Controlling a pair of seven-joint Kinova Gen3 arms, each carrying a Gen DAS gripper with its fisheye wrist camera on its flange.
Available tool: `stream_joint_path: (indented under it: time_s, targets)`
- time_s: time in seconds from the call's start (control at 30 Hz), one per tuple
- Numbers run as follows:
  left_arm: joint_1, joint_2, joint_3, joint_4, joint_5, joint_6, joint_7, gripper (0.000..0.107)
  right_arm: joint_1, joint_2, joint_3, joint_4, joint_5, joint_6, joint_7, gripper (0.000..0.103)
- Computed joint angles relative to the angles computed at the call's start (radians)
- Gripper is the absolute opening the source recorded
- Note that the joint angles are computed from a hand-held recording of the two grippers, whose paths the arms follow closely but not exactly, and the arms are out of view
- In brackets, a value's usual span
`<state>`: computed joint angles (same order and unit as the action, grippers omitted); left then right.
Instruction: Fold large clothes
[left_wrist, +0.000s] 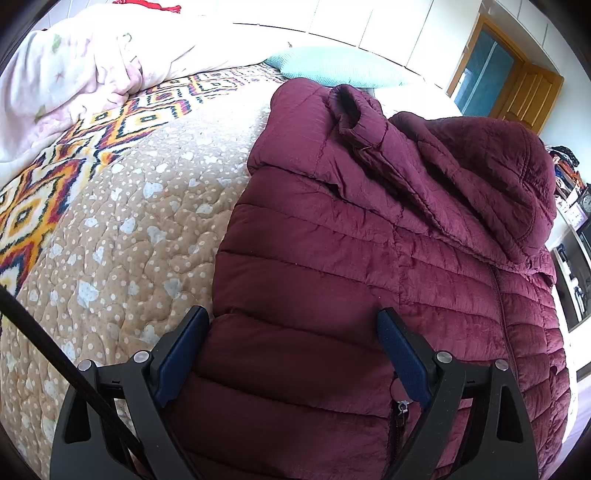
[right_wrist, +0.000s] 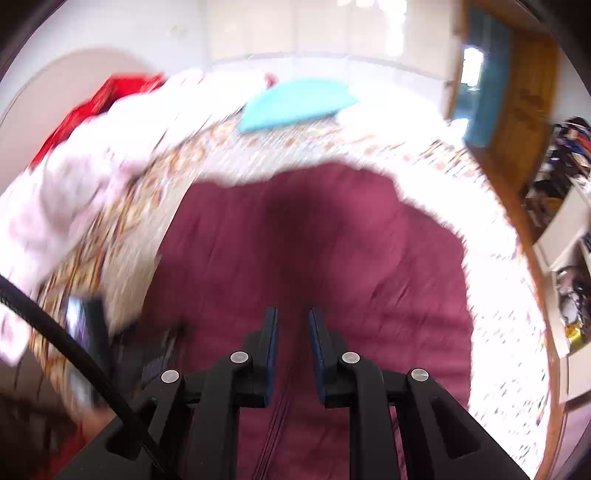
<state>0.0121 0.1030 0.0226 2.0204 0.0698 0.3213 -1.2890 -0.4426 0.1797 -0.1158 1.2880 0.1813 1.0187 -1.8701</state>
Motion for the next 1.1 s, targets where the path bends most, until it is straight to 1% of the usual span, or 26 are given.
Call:
stream_joint_path:
  time_s: [0.03, 0.1, 0.13, 0.17, 0.2, 0.23, 0.3, 0.33, 0.37, 0.4, 0.43, 0.47, 0.5, 0.53, 0.57, 0.63, 0.67, 0.7, 0.73, 0.8, 0.87, 0.93, 1.0, 1.03, 1.07, 1.1]
  targets:
    - [0.000, 0.000, 0.000, 0.000, 0.000, 0.000, 0.000, 0.091, -0.009, 0.030, 0.012, -0.042, 0.026, 0.005, -0.025, 0.018]
    - [-0.003, 0.000, 0.002, -0.001, 0.005, 0.001, -0.005, 0.091, -0.068, 0.118, 0.087, -0.135, 0.100, -0.011, -0.106, 0.018]
    - [-0.004, 0.000, 0.003, 0.001, 0.009, -0.001, -0.007, 0.091, -0.084, 0.165, 0.113, -0.181, 0.118, 0.000, -0.140, 0.018]
    - [-0.009, 0.000, 0.005, 0.002, 0.018, -0.001, -0.016, 0.091, -0.082, 0.211, 0.129, -0.222, 0.119, -0.004, -0.157, 0.018]
    - [-0.010, 0.001, 0.006, 0.002, 0.022, -0.002, -0.020, 0.091, -0.063, 0.257, 0.127, -0.266, 0.104, 0.007, -0.160, 0.018]
    - [-0.013, 0.000, 0.008, 0.004, 0.030, -0.004, -0.027, 0.091, -0.033, 0.304, 0.106, -0.312, 0.073, 0.033, -0.171, 0.018]
    - [-0.019, 0.001, 0.010, 0.006, 0.045, -0.006, -0.041, 0.091, 0.042, 0.394, 0.020, -0.403, -0.008, 0.104, -0.163, 0.018]
    - [-0.023, 0.001, 0.012, 0.006, 0.053, -0.006, -0.050, 0.091, 0.074, 0.426, -0.026, -0.428, -0.049, 0.135, -0.147, 0.018]
    - [-0.025, 0.002, 0.013, 0.006, 0.060, -0.006, -0.057, 0.091, 0.088, 0.462, -0.060, -0.435, -0.090, 0.151, -0.122, 0.018]
    - [-0.025, 0.002, 0.012, 0.006, 0.062, -0.007, -0.058, 0.092, 0.088, 0.479, -0.075, -0.423, -0.114, 0.150, -0.093, 0.018]
    - [-0.024, 0.002, 0.012, 0.006, 0.065, -0.007, -0.060, 0.092, 0.074, 0.478, -0.072, -0.392, -0.122, 0.134, -0.055, 0.018]
    - [-0.024, 0.003, 0.012, 0.005, 0.067, -0.006, -0.061, 0.092, 0.047, 0.460, -0.050, -0.356, -0.114, 0.101, -0.024, 0.018]
    - [-0.023, 0.004, 0.010, 0.004, 0.066, -0.005, -0.059, 0.092, 0.012, 0.443, -0.009, -0.323, -0.106, 0.068, -0.009, 0.018]
    - [-0.020, 0.005, 0.009, 0.002, 0.063, -0.003, -0.055, 0.092, -0.004, 0.436, 0.015, -0.307, -0.115, 0.052, -0.006, 0.018]
    - [-0.019, 0.004, 0.008, 0.002, 0.062, -0.002, -0.053, 0.092, -0.007, 0.434, 0.032, -0.307, -0.137, 0.052, 0.013, 0.018]
    - [-0.018, 0.005, 0.008, 0.000, 0.061, -0.001, -0.051, 0.092, -0.006, 0.433, 0.040, -0.324, -0.141, 0.077, 0.035, 0.018]
    - [-0.018, 0.005, 0.008, 0.000, 0.061, -0.001, -0.051, 0.092, -0.009, 0.414, 0.044, -0.311, -0.144, 0.072, 0.045, 0.018]
    - [-0.014, 0.005, 0.006, -0.001, 0.054, 0.001, -0.044, 0.092, -0.002, 0.382, 0.036, -0.279, -0.150, 0.050, 0.064, 0.018]
    - [-0.014, 0.006, 0.006, -0.002, 0.054, 0.002, -0.044, 0.092, 0.004, 0.348, 0.027, -0.233, -0.155, 0.012, 0.073, 0.023]
    - [-0.019, 0.005, 0.008, -0.001, 0.060, 0.001, -0.051, 0.092, 0.008, 0.280, 0.025, -0.140, -0.157, -0.061, 0.077, 0.029]
    - [-0.020, 0.005, 0.008, 0.000, 0.063, 0.001, -0.054, 0.092, 0.007, 0.219, 0.022, -0.047, -0.155, -0.110, 0.063, 0.030]
    - [-0.019, 0.005, 0.008, -0.001, 0.062, 0.002, -0.052, 0.092, -0.004, 0.173, 0.015, 0.031, -0.158, -0.145, 0.046, 0.030]
    - [-0.018, 0.005, 0.007, -0.001, 0.060, 0.002, -0.051, 0.092, 0.019, 0.113, -0.006, 0.124, -0.182, -0.172, 0.075, 0.030]
    - [-0.016, 0.005, 0.005, -0.002, 0.055, 0.004, -0.047, 0.092, 0.035, 0.072, -0.016, 0.170, -0.191, -0.172, 0.091, 0.032]
    - [-0.014, 0.006, 0.004, -0.003, 0.050, 0.006, -0.042, 0.092, 0.032, 0.039, -0.010, 0.216, -0.188, -0.185, 0.093, 0.033]
    - [-0.008, 0.007, 0.000, -0.006, 0.039, 0.010, -0.031, 0.092, 0.039, -0.003, -0.013, 0.263, -0.177, -0.182, 0.094, 0.037]
